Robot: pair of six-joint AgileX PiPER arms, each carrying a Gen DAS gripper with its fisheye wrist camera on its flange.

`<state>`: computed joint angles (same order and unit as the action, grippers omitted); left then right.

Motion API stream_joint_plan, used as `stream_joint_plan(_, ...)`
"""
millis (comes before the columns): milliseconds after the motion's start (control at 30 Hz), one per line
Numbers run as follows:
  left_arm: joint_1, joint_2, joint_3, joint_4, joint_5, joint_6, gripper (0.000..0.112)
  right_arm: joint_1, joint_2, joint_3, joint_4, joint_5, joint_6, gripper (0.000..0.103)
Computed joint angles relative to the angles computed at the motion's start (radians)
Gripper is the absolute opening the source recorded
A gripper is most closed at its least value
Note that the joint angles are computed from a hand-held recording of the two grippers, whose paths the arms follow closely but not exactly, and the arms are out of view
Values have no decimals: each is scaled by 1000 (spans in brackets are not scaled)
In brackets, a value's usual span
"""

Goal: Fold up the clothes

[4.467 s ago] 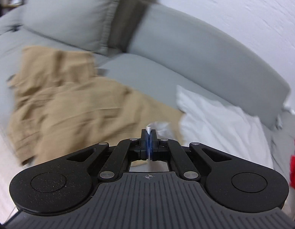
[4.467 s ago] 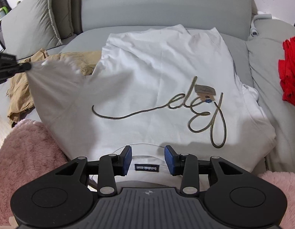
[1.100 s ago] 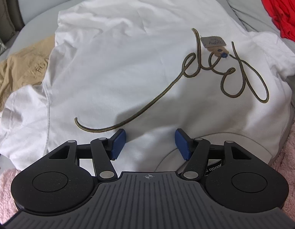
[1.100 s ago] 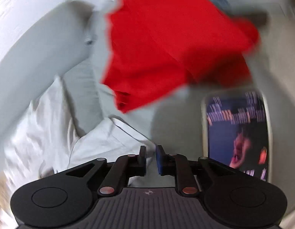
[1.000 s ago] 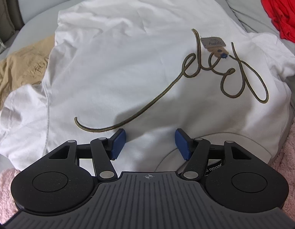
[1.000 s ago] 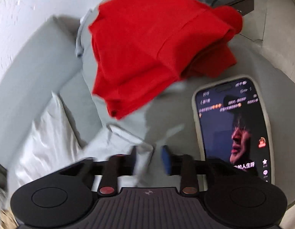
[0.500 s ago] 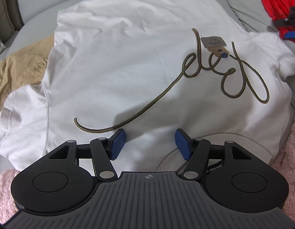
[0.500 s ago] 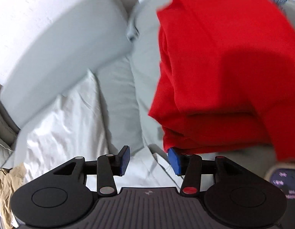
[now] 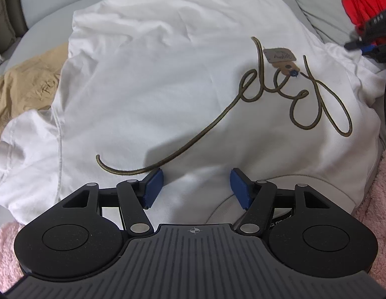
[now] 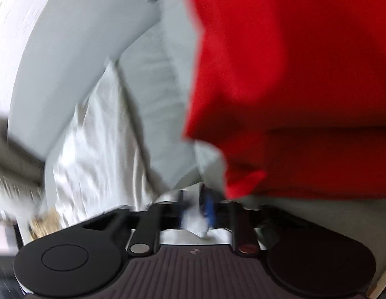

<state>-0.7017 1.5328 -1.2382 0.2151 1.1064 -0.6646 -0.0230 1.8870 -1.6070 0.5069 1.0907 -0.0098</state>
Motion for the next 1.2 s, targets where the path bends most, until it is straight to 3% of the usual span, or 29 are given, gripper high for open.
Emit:
stream_joint_plan(67, 3, -1, 1, -4, -2, 4, 66, 33, -69, 63, -33, -86, -59, 7)
stream_joint_plan(100, 4, -3, 3, -4, -4, 4, 66, 72, -125, 123, -86, -178, -64, 6)
stream_joint_plan(200, 1, -4, 6, -1, -7, -2, 66, 212, -333, 336, -380, -473, -28, 5)
stream_joint_plan(267, -2, -1, 5, 3, -6, -7, 66, 280, -358, 407, -580, -553, 77, 5)
stream_joint_plan(367, -6, 2, 4, 8, -5, -14, 66, 355, -266, 391, -817, -509, 256, 12)
stream_joint_plan(400, -7, 2, 4, 9, -5, -15, 66, 350, -249, 382, -826, -495, 264, 20)
stream_joint_plan(467, -5, 1, 6, 7, -7, -12, 66, 342, -198, 287, -838, -410, 316, 26)
stream_joint_plan(533, -4, -2, 10, 6, -10, -12, 66, 313, -198, 261, -788, -420, 338, 45)
stream_joint_plan(633, -8, -3, 14, 14, -15, -20, 67, 252, -311, 290, -657, -434, 313, 58)
stream_joint_plan(700, -16, -2, 14, 24, -15, -31, 67, 189, -386, 302, -523, -385, 264, 64)
stream_joint_plan(767, -19, -5, 19, 28, -20, -36, 67, 107, -435, 307, -353, -309, 199, 63)
stream_joint_plan(900, -17, -13, 27, 29, -27, -36, 67, 7, -462, 362, -201, -172, 207, 53)
stream_joint_plan(1033, -25, -7, 15, 38, -11, -43, 67, -5, -503, 488, -183, -229, 254, 51)
stream_joint_plan(1167, -37, -4, -7, 47, 23, -63, 66, 2, -516, 582, -130, -362, 221, 51)
stream_joint_plan(1200, -39, -5, -10, 49, 29, -64, 66, 12, -505, 590, -128, -383, 191, 44)
